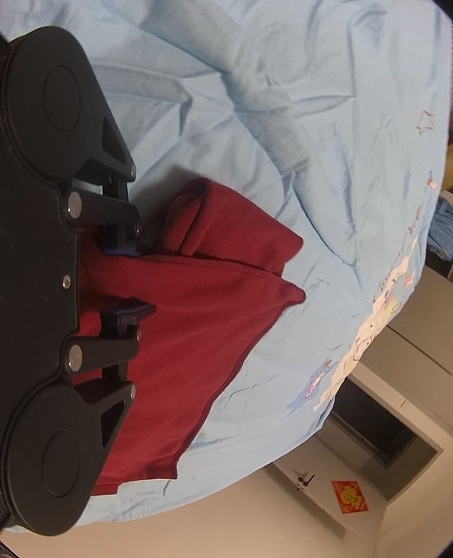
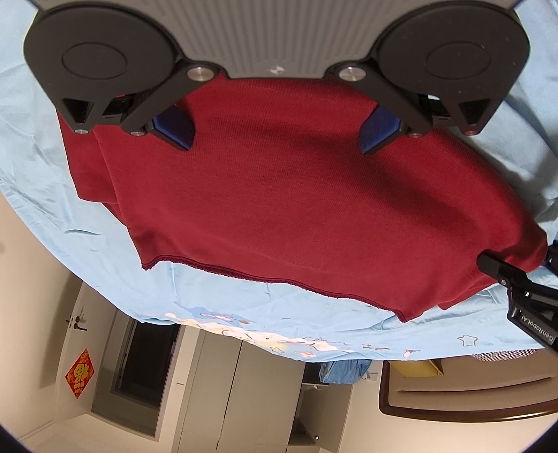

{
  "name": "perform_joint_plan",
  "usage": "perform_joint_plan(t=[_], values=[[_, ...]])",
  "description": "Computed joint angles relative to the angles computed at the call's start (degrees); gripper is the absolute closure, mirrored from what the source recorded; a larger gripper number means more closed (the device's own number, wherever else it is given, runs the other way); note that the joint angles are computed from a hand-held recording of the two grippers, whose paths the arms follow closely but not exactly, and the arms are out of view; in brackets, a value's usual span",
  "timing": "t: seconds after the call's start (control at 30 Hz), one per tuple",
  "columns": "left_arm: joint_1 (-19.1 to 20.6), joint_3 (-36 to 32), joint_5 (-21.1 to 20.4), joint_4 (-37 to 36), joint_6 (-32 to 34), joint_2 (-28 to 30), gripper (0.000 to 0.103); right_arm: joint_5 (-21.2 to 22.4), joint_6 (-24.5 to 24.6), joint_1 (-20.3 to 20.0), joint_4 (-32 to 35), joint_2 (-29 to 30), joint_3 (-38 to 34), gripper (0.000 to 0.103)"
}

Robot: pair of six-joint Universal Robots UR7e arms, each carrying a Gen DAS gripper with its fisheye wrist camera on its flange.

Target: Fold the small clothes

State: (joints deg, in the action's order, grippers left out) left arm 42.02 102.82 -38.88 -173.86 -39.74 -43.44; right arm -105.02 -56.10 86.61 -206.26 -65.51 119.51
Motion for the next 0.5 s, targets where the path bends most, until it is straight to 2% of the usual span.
perform_joint_plan(t=[0.13,0.27,0.37,0.5], values=[[-1.28,-2.7,2.56,4.5,3.66,0.7,0.083,0.07,-0.12,0.09,3.03,-1.27,-0.39,0.0],[-2.84,-6.29,4.53,5.77,11.19,2.64,0.084,4.02,0.52,-1.23,1.79,-3.79,1.01,0.0],[-3.92,-9.63,4.67,4.91,18.5,4.91,0.086,5.77,1.37,-2.33,0.56,-5.97,2.09,0.0],[-5.31,-14.83,3.05,4.3,28.07,8.65,0.088,5.6,1.97,-3.7,-1.51,-8.63,3.13,0.0]])
